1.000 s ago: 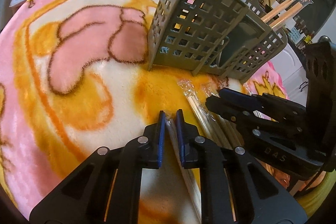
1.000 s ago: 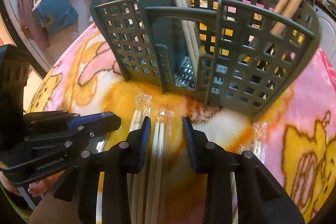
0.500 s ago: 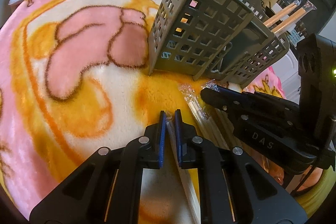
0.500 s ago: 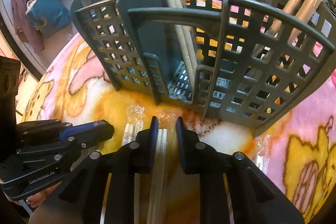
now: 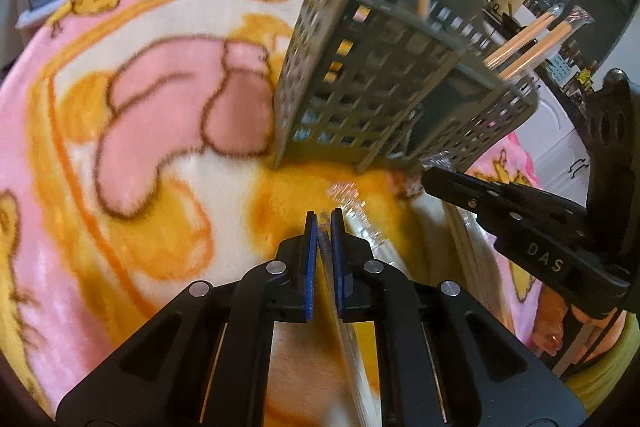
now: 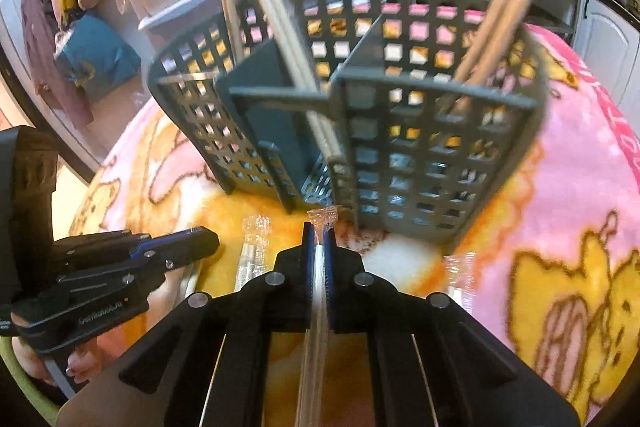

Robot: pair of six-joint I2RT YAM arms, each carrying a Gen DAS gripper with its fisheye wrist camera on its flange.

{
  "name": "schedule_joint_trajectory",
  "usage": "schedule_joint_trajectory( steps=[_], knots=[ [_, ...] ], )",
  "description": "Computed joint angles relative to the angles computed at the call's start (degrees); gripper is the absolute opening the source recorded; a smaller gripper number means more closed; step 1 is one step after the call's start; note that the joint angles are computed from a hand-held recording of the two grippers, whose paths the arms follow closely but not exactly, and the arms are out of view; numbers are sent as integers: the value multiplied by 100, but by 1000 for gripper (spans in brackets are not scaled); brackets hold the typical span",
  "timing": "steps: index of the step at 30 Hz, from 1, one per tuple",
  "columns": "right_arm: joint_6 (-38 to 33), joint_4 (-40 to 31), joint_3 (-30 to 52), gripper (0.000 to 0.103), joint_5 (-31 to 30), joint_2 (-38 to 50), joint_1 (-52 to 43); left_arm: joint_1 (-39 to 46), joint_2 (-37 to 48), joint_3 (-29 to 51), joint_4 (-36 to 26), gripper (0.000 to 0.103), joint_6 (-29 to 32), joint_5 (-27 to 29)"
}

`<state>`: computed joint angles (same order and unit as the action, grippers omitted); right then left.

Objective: Organize utensils
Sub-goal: 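Lift the left tool's chopsticks over the grey caddy while the right tool carries its pair there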

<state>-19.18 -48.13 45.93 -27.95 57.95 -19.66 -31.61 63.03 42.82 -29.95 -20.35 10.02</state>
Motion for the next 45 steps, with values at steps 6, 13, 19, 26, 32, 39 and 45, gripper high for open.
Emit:
schedule_joint_trajectory(
  steps=[6,13,19,26,32,39,45],
  knots=[
    [-547,-543,368,5,-484,-155,-813,-324,-216,372,-154,4,-87,-244],
    [-1167,-1082,771,5,-1026,-271,-1668,-685,-229,861,-293,4,-154,-528],
    [-1704,-1558,1098,5,-1513,-319,-2323,-824,-246,1210,-406,3,-51,-645],
    [-2231,-2110,1461,5,-1961,-362,-2871,-1041,-189,1534,-461,3,-14,-834],
    [-2432,-2364,1688,5,-2200,-433,-3127,-1212,-87,1881,-524,3,14,-974],
    [-2417,-2380,1983,5,-2514,-391,-3421,-1301,23,2294,-568,3,66,-1056],
    [-2415,-2396,2229,5,-2803,-365,-3677,-1280,106,2634,-605,3,125,-1058]
  ],
)
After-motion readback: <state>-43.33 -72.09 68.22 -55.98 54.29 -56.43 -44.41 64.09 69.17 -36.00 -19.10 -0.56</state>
